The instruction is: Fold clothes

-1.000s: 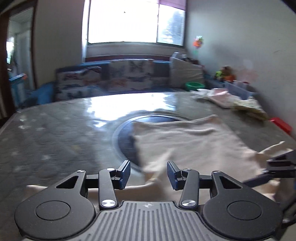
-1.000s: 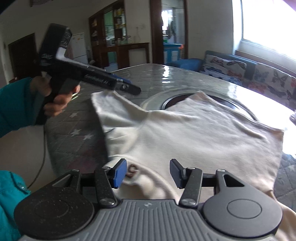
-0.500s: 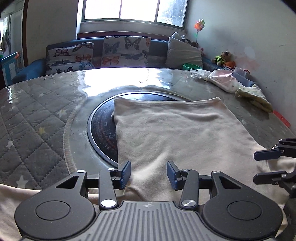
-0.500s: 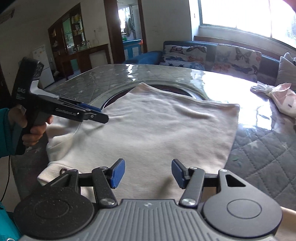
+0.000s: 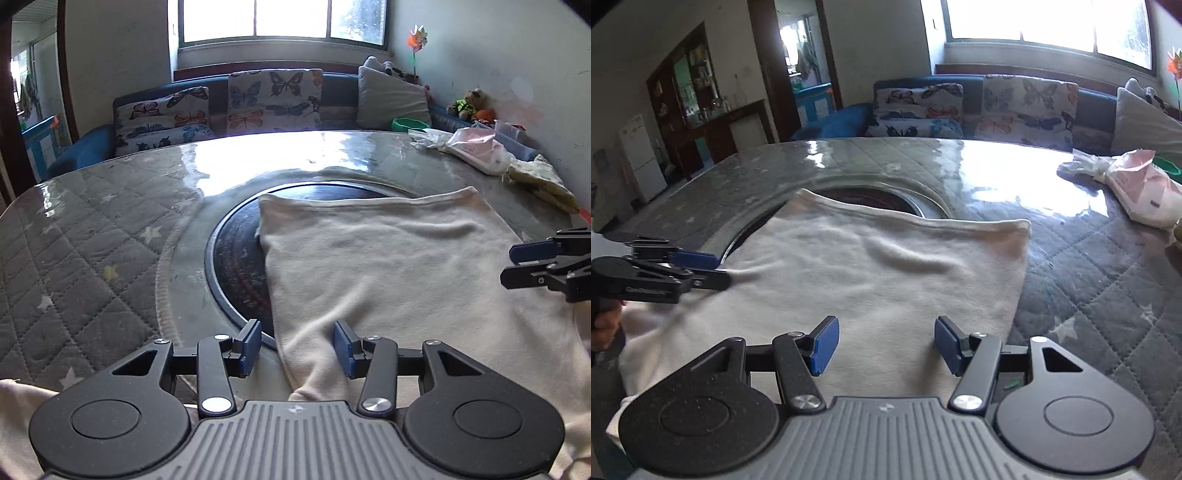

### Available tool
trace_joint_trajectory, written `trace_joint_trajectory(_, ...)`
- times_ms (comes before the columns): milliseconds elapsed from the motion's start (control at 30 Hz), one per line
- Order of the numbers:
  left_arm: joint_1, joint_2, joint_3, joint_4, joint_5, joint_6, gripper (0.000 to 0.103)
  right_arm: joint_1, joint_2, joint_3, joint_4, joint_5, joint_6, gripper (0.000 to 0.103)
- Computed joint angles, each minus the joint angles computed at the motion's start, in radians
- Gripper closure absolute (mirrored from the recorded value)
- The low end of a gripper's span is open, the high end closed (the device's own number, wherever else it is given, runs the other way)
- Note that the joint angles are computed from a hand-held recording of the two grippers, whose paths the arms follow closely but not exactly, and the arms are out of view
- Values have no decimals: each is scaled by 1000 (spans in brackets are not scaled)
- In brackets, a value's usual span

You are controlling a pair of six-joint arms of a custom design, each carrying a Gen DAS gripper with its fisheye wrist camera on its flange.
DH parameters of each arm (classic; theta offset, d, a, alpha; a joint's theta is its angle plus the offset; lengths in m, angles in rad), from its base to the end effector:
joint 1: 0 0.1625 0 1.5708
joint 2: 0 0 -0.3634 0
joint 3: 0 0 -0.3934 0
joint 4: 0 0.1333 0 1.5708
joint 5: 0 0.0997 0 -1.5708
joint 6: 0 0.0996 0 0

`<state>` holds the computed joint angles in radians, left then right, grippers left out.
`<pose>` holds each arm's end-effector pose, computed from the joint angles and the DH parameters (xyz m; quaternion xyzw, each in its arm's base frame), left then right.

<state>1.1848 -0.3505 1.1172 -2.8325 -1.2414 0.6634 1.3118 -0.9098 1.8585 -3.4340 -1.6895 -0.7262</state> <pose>-0.1317 -0.7637 -0.0212 0.4444 0.8479 -0.2174 0.1908 -0.0340 -0.6029 0.1483 0.1819 -0.8774 0.3631 0.2553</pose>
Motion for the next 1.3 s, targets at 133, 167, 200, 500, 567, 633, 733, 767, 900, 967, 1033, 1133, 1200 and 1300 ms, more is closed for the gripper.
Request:
trace_joint_trajectory(133,-6,-10,17,-24,-9,-2,57,3,23,-73,63,35,33,44)
trace_joint_trajectory(167,-8,-13,23,-32,-14,-1,57,4,35,-99,87,43,42,44)
trace_joint_trajectory(200,-10,-17,29,-37,-21,3,56,6,48,-124,108,43,45,44)
trace_joint_trajectory(500,-18,-29,49,-11,-39,33,56,5,115,-259,206,45,58,41)
trace_joint_trajectory(567,-21,-31,50,-7,-51,38,56,2,120,-274,222,52,61,38)
trace_joint_trajectory(633,-24,-30,47,5,-64,44,56,-1,124,-283,228,58,53,38)
trace_joint_trajectory(733,-28,-28,47,24,-80,62,55,0,134,-301,237,62,45,38)
trace_joint_trajectory(767,-30,-25,45,32,-81,66,55,1,141,-310,234,61,48,38)
trace_joint_trajectory(900,-29,-14,38,57,-73,73,55,-2,159,-346,234,63,68,38)
trace_joint_trajectory(967,-28,-11,38,60,-69,76,55,-4,162,-356,239,71,75,38)
trace_joint_trajectory(1033,-27,-7,35,65,-67,75,55,-4,158,-352,247,86,65,38)
trace_joint_trajectory(1133,-26,-2,27,72,-65,73,53,-2,161,-356,269,102,35,38)
trace_joint_trajectory(1200,-26,-1,26,74,-64,69,52,0,177,-378,274,94,37,38)
trace_joint_trajectory(1300,-25,-1,25,74,-63,65,50,2,204,-417,277,74,49,38)
